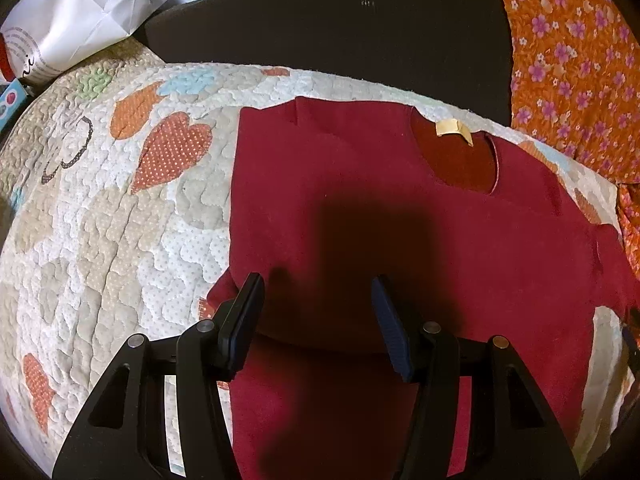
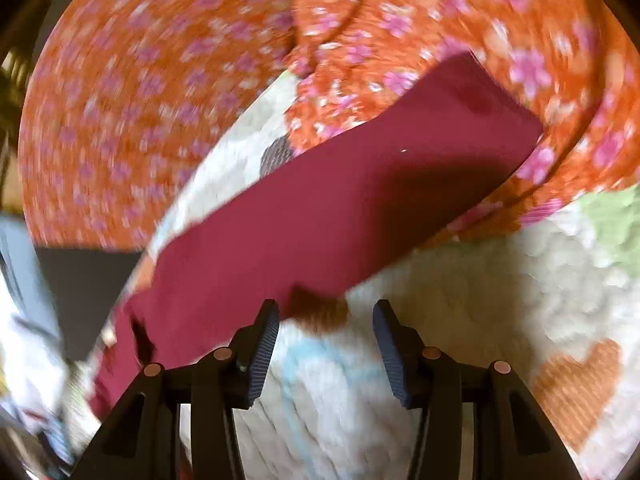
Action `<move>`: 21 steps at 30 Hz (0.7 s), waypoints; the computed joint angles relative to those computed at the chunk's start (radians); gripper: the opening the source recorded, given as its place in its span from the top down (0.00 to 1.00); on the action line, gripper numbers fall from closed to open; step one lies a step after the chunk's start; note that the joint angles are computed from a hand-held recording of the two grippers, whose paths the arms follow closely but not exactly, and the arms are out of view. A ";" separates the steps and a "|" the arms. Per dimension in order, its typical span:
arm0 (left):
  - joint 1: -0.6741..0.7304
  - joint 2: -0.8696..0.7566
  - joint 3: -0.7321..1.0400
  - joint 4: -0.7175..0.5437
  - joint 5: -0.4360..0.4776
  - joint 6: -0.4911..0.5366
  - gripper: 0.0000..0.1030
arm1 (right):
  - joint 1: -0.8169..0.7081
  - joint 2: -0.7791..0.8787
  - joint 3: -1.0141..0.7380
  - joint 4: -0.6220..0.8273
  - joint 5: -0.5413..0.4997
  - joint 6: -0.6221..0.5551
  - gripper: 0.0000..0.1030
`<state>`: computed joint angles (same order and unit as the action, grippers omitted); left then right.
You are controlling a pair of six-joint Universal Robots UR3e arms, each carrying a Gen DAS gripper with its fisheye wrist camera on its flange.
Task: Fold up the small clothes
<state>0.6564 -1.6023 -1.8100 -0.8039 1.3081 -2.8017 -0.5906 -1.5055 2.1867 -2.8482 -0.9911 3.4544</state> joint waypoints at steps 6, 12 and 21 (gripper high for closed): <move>0.012 -0.005 0.014 -0.012 -0.010 -0.006 0.46 | 0.013 0.009 -0.022 -0.137 -0.004 0.082 0.87; 0.044 0.001 0.038 -0.041 -0.049 -0.021 0.46 | 0.151 -0.152 -0.117 -0.092 -0.134 -0.017 0.92; 0.086 0.002 0.069 -0.089 -0.092 -0.029 0.46 | 0.591 0.050 -0.505 -0.036 -0.273 -0.124 0.92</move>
